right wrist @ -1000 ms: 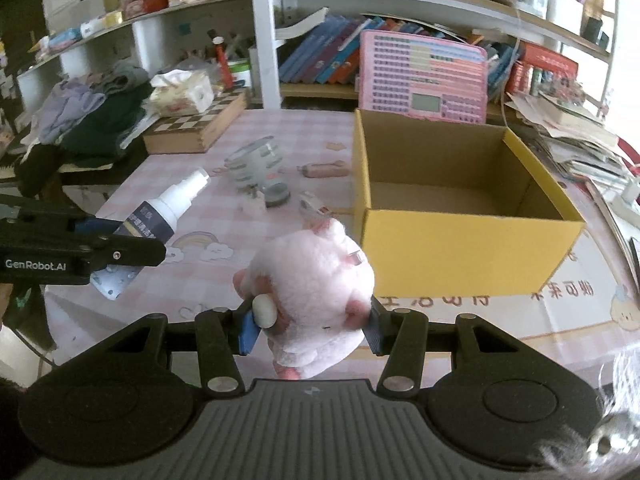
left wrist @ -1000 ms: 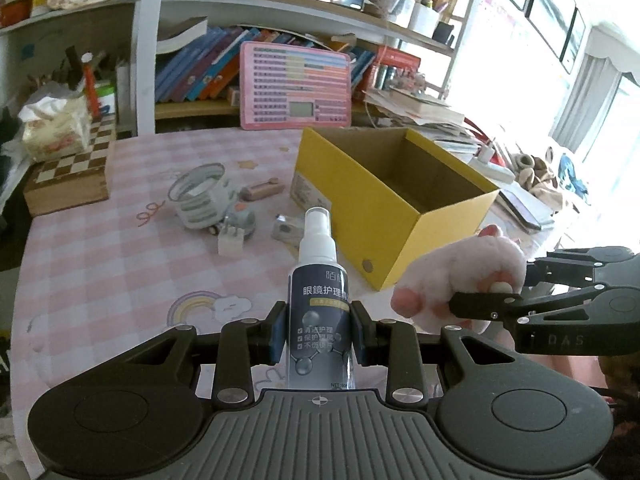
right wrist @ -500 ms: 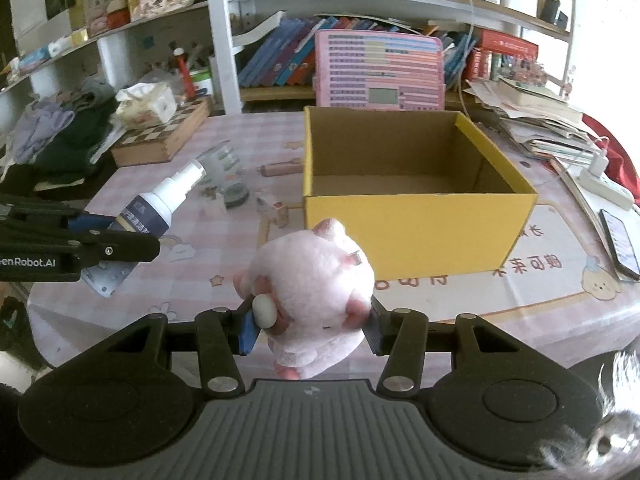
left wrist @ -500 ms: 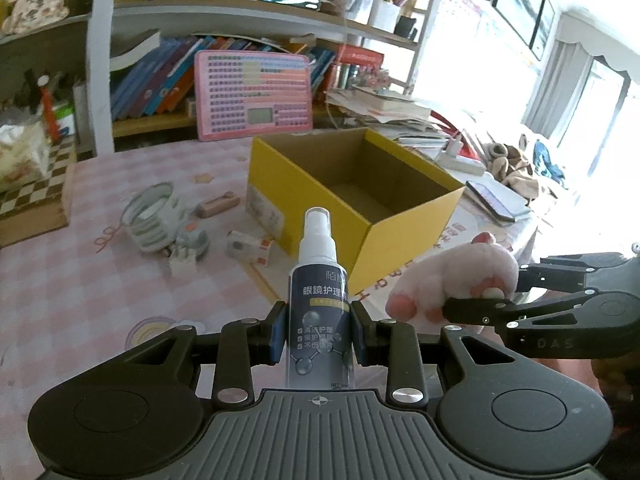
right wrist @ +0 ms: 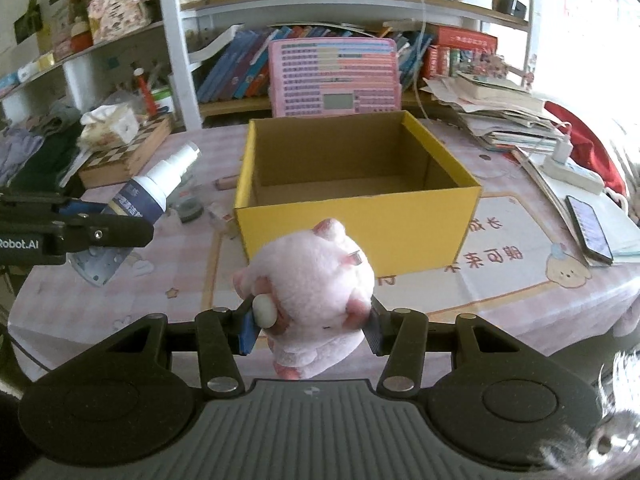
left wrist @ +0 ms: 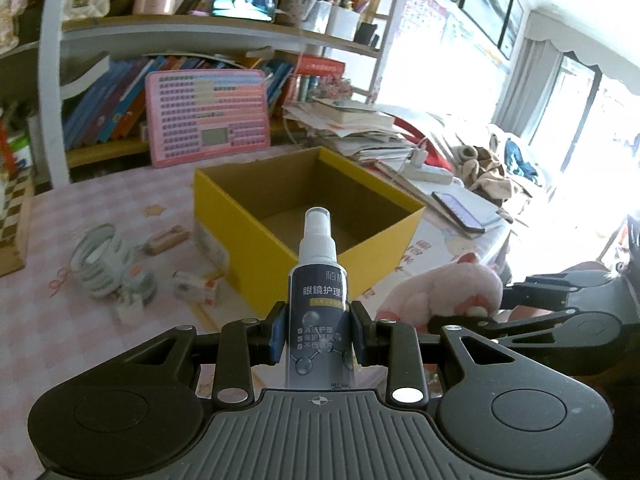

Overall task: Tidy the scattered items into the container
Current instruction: 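Carry the spray bottle and pink pig toward the yellow box with both tools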

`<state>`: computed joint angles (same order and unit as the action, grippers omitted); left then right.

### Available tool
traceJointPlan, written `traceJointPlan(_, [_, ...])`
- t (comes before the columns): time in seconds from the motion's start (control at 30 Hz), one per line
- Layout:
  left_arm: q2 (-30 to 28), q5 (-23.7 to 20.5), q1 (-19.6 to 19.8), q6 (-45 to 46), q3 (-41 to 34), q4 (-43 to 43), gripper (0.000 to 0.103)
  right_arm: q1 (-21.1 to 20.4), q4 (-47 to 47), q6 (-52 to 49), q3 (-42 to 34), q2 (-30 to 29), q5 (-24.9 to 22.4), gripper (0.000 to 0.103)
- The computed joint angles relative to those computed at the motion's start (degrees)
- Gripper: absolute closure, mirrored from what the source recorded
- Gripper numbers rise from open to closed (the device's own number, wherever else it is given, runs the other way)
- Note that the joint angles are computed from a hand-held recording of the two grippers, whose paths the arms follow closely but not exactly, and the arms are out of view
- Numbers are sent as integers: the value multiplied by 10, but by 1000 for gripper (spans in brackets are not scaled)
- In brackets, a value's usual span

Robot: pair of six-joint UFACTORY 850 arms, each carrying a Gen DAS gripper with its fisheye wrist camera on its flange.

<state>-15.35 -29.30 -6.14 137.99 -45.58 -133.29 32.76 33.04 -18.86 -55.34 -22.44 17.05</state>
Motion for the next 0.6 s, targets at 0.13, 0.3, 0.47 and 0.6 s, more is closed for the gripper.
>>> traceJointPlan(0.13, [-10, 3, -11, -9, -16, 7, 72, -14, -20, 17, 1, 1, -3, 55])
traceJointPlan(0.3, [-22, 10, -23, -17, -36, 8, 72, -30, -47, 37, -3, -1, -5, 55])
traceJointPlan(0.47, [-33, 15, -33, -16, -56, -3, 72, -48, -102, 76, -17, -6, -8, 55])
traceJointPlan(0.6, [-41, 22, -39, -3, -73, -26, 72, -63, -173, 131, -32, -12, -9, 55])
